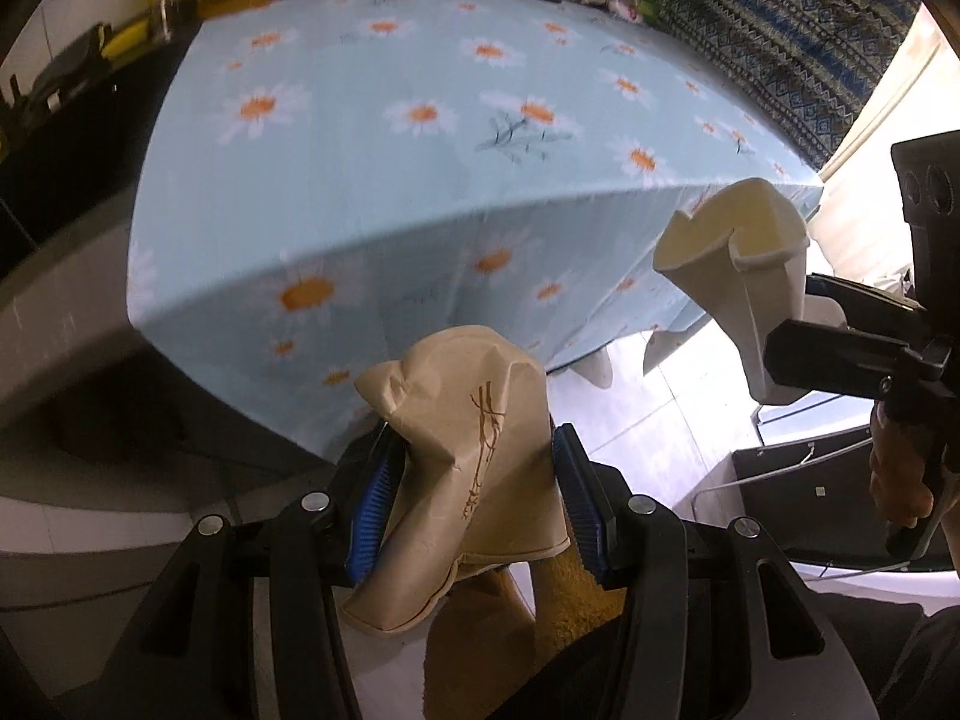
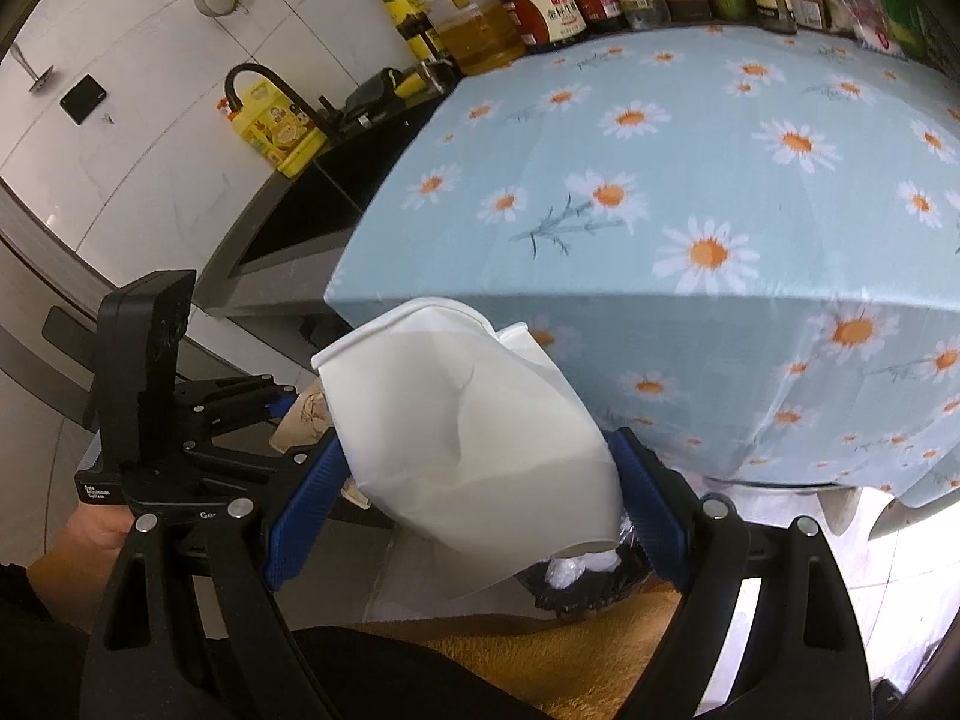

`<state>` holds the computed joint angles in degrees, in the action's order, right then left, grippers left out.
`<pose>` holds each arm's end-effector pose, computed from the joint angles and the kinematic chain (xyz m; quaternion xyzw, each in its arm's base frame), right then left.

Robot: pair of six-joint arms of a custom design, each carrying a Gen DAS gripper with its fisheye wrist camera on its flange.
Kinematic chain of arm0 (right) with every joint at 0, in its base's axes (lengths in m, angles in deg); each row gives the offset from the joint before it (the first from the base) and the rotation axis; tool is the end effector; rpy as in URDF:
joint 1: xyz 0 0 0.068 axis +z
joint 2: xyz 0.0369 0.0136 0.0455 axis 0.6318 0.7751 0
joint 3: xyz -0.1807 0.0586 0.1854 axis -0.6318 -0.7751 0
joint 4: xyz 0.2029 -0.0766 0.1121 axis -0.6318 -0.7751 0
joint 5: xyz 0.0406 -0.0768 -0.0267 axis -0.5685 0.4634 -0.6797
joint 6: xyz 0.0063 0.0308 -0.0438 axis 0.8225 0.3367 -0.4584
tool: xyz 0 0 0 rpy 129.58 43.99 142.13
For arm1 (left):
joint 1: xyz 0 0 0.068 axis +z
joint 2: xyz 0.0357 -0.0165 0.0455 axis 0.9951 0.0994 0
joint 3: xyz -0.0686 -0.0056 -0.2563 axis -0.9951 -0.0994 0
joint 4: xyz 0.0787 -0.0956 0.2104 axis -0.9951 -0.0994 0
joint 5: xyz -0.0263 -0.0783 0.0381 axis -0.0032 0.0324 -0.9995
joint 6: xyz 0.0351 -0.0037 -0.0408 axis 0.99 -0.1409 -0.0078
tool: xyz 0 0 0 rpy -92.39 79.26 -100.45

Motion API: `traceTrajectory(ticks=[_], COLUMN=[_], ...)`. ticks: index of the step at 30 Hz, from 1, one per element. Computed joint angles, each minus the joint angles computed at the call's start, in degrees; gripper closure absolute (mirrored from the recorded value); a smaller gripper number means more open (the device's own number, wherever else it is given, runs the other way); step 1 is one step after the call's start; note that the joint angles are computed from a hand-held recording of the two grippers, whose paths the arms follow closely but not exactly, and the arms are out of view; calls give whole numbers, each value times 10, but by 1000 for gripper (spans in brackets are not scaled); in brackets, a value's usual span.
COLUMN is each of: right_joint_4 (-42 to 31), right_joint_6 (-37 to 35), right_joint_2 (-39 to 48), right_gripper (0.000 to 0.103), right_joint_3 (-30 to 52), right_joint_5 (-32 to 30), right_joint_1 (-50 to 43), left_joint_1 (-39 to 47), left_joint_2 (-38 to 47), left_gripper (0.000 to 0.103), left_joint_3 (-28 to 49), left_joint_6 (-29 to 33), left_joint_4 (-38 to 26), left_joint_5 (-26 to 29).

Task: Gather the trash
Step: 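Carry the paper bag and paper cup down toward the black trash bin, then open both tools over the bin, dropping the paper bag and cup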

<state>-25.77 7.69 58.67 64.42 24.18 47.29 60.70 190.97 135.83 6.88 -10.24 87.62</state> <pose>0.3152 0.0614 0.3960 -0.0624 0.9520 0.2521 0.1620 0.3120 -0.1441 0.3002 0.1715 0.9605 -0.1441 0.1652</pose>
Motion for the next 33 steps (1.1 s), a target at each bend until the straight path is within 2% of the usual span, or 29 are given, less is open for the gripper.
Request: traceTrajectory(ticks=[9,15,23,29,33], right_joint_4=[34,86,130,175,207], right_joint_6=[-3,8,13,24,34], right_joint_2=[-22,-39,-20,-6,6], right_gripper=[17,17,17,17,17], right_joint_3=[-108,-216,-284,-342,-383], right_joint_5=[14,20,30,29,32], right_joint_1=[13,17,21,16,7], left_joint_1=[8,11,21,16,19], left_joint_2=[2,11,26,59,106], left_gripper=[54,54,54,54,54], left_joint_3=[-62,-113,-157,-190,-194], left_joint_6=[-9,-24,-37,-34,-37], left_joint_4=[32,59,84,131,154], left_joint_5=[19,25,46,28,38])
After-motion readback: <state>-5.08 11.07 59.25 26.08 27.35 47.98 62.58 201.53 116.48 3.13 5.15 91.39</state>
